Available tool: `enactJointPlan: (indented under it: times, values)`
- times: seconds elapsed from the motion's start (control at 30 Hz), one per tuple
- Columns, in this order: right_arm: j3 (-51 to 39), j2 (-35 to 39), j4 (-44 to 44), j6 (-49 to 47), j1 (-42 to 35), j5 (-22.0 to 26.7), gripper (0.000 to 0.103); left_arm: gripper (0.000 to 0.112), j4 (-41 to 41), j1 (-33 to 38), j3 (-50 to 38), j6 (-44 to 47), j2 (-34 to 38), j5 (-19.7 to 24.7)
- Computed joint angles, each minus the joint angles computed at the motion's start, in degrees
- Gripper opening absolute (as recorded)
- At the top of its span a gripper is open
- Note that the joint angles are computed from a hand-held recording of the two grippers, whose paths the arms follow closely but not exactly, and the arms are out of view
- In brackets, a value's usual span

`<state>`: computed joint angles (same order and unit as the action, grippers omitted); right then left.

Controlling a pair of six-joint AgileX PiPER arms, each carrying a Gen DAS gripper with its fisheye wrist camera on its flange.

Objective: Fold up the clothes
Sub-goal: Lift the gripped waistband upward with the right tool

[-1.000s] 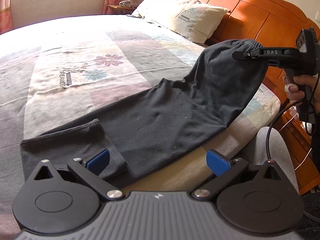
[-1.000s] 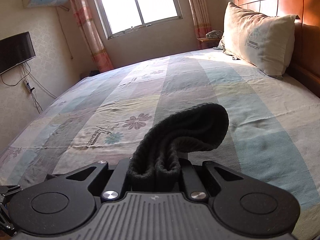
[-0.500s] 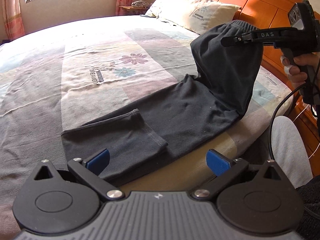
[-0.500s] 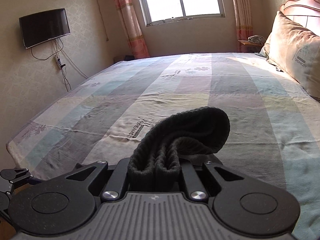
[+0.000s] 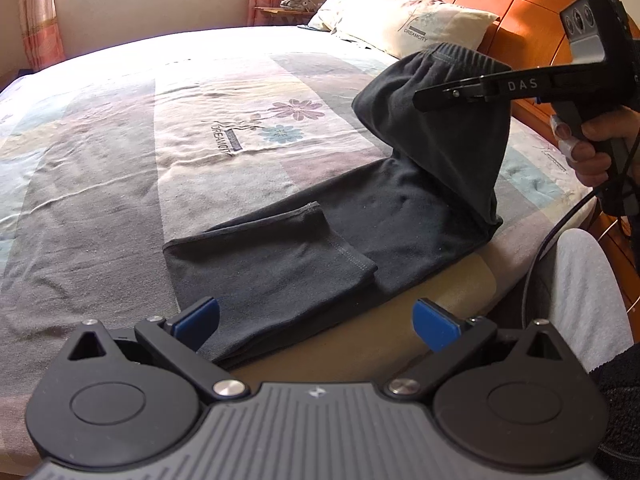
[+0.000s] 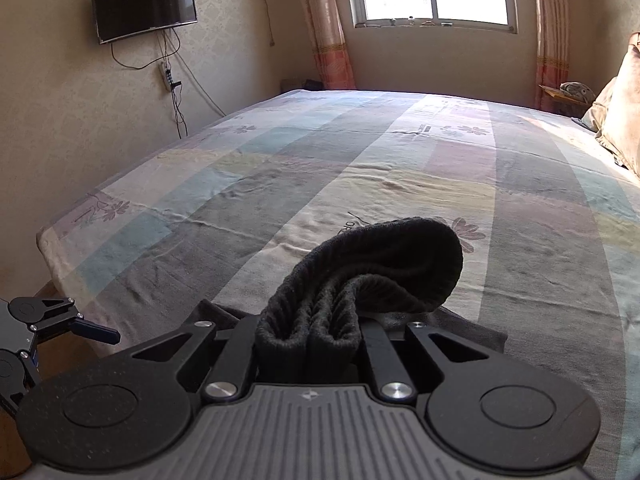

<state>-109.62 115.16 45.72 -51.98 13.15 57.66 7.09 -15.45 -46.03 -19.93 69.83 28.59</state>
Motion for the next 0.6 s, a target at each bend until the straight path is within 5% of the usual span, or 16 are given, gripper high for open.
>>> enactJointPlan:
  times: [0.6]
  values:
    - [-10.4, 7.4, -13.5, 10.0, 10.7, 3.5, 0.012, 0.102, -0.5, 3.3, 0.5, 1.6, -1.3, 0.3]
